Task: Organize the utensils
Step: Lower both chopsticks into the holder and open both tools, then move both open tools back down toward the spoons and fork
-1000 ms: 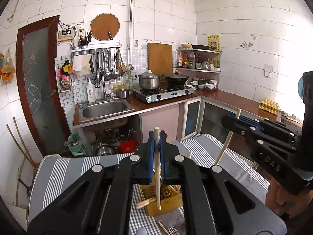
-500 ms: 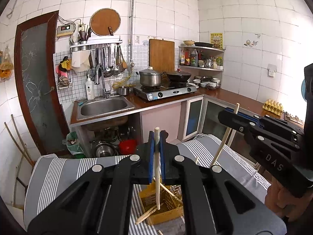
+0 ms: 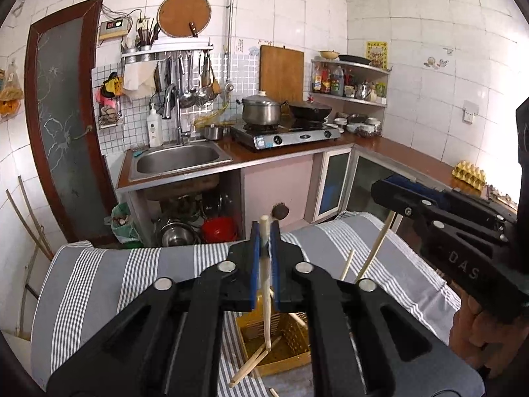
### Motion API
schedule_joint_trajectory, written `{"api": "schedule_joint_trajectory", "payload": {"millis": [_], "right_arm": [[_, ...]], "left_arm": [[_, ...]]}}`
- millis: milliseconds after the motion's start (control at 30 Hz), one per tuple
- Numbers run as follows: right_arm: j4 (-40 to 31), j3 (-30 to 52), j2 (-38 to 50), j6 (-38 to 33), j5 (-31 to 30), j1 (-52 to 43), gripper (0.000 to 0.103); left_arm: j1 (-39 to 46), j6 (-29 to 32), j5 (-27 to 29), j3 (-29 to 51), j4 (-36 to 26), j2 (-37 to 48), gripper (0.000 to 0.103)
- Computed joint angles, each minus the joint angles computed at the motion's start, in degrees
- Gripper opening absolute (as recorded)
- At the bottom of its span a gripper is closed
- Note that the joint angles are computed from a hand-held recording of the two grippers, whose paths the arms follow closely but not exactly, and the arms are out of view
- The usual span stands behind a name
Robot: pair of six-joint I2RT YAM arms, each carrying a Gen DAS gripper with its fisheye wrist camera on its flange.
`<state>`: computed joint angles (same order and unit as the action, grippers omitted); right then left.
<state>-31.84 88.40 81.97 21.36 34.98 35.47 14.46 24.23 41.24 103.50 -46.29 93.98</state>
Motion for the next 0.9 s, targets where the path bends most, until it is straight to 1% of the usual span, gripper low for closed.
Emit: {"api": "schedule_joint_trajectory", "payload": {"millis": [33,67,167,267,400,533,633,700,767,833,867,900], "right_arm": [[0.7,-0.7,-0.5,0.2,0.4,-0.1,0.045],[0.9,-1.1,-0.9,0.2,0.7,0.0,0.045],[1.3,-2.4,-2.6,0.0,2.2,0.6,0.045],[1.2,-3.6,-4.2,0.2,3.0,1.3,0.045],[0.6,-6.7,-7.3,1.3,4.8,2.9,0.045],[-1.5,-10.9,-11.2,4.5,7.5,5.5,0.046],[-3.7,-14.9,-14.6,7.7,10.8,9.3,0.047],[-5.7,-18.9,-17.4,11.0,13.4,13.2,0.05],[-7.4,-23.0,-20.1,15.5,16.3,16.9,0.051],[-12.2,-27.0,-22.0,24.4,19.7,22.1,0.051],[-17.2,-28.3,-21.6,31.8,22.4,25.9,0.052],[-20.9,-28.9,-20.7,37.5,23.6,28.6,0.053]], "left_arm": [[0.3,-0.4,0.1,-0.1,0.3,0.2,0.026],[0.8,-0.9,0.4,-0.2,0.5,0.3,0.029],[2.3,-1.0,1.3,0.0,0.5,0.4,0.029],[4.1,-0.9,2.6,-0.2,0.5,-0.1,0.033],[7.8,0.4,5.0,-1.5,0.4,-1.3,0.036],[12.9,1.8,8.1,-5.0,1.1,-3.2,0.037],[18.4,5.1,11.1,-10.4,2.1,-5.6,0.046],[22.5,7.3,13.9,-14.7,3.8,-7.2,0.052],[26.8,10.1,16.7,-18.2,3.4,-7.8,0.052],[30.5,14.8,18.3,-22.6,2.9,-8.8,0.052],[32.5,17.3,18.8,-25.4,3.3,-9.3,0.053],[34.5,21.0,18.8,-27.7,2.2,-9.2,0.054]]}}
